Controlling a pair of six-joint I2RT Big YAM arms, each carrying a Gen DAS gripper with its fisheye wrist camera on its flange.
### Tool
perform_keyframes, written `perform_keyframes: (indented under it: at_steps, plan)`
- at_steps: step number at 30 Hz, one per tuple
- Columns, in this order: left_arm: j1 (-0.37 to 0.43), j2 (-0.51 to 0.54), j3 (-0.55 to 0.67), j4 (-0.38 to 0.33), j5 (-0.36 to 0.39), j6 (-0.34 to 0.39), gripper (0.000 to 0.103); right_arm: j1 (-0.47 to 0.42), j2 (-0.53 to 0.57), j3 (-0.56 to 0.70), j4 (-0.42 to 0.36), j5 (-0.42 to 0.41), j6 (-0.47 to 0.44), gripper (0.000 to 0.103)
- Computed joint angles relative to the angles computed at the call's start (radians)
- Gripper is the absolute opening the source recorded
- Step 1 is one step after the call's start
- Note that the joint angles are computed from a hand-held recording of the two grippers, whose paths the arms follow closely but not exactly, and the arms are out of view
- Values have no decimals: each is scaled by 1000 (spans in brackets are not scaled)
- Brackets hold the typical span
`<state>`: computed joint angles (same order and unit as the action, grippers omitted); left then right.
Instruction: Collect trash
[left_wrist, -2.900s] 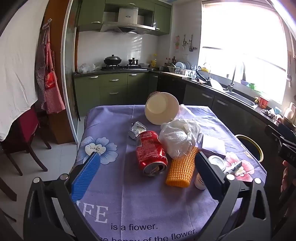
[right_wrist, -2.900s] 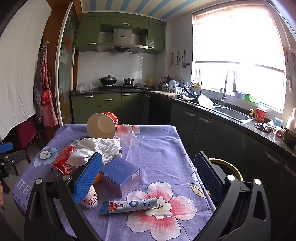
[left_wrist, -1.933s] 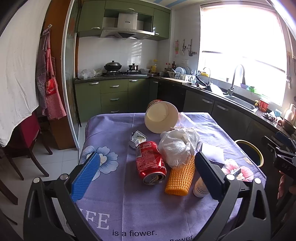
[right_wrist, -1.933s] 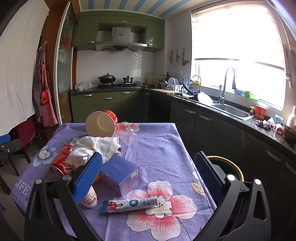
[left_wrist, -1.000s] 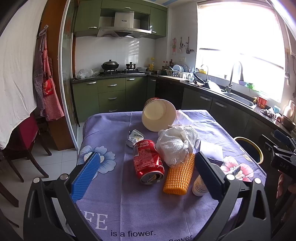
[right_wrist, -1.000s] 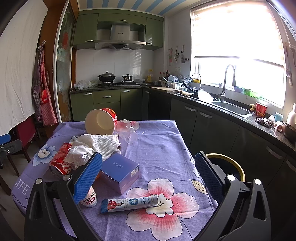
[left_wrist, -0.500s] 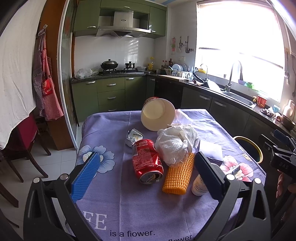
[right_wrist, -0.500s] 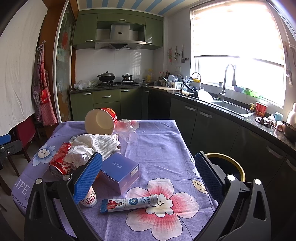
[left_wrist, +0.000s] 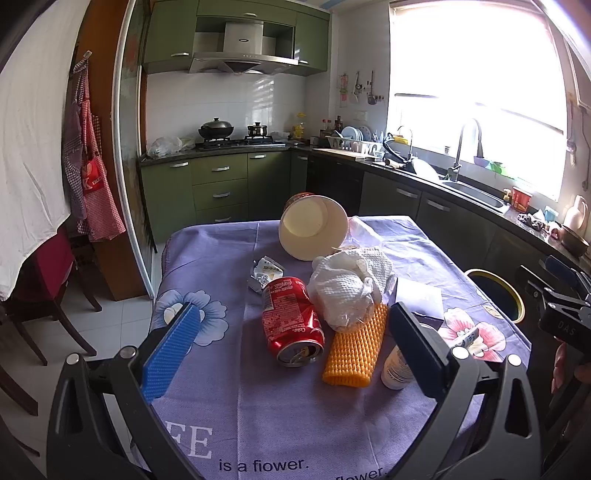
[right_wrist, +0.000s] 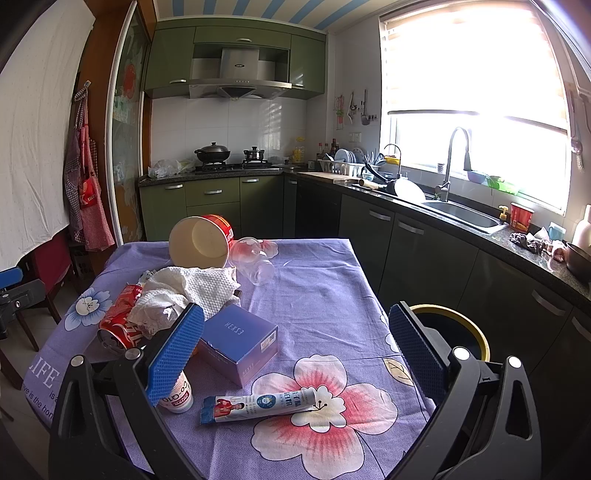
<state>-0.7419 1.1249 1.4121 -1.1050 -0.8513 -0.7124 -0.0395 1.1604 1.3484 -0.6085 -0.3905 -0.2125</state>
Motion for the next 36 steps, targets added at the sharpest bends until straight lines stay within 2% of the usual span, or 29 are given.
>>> perform_keyframes:
  at_steps: [13,15,19,22,24,28,31,33,36]
  plan:
    - [24,6,-7,19,30,18,97,4,17,5,-2,-5,0,99]
    - [39,8,-8,25,43,24,97,7,40,33,-17,-34,-14,99]
    - [105,18,-5,63,72,74,97,23,110,121,-54,-147,-64,99]
    - [162,31,7,101,76,124,97,51,189,223,-82,-208,-113,99]
    - [210,44,18,136,82,167,97,85,246,290,-68,-207,-154,99]
    - [310,81,46,210,125,243,97,153,385,465,-150,-183,-249,99]
    - [381,123,73,254,172,274,97,205,533,653,-247,-134,-309,95]
    - [418,151,91,268,201,279,97,243,638,797,-326,-88,-339,88]
    - [463,190,105,282,253,267,97,294,773,973,-393,0,-399,82]
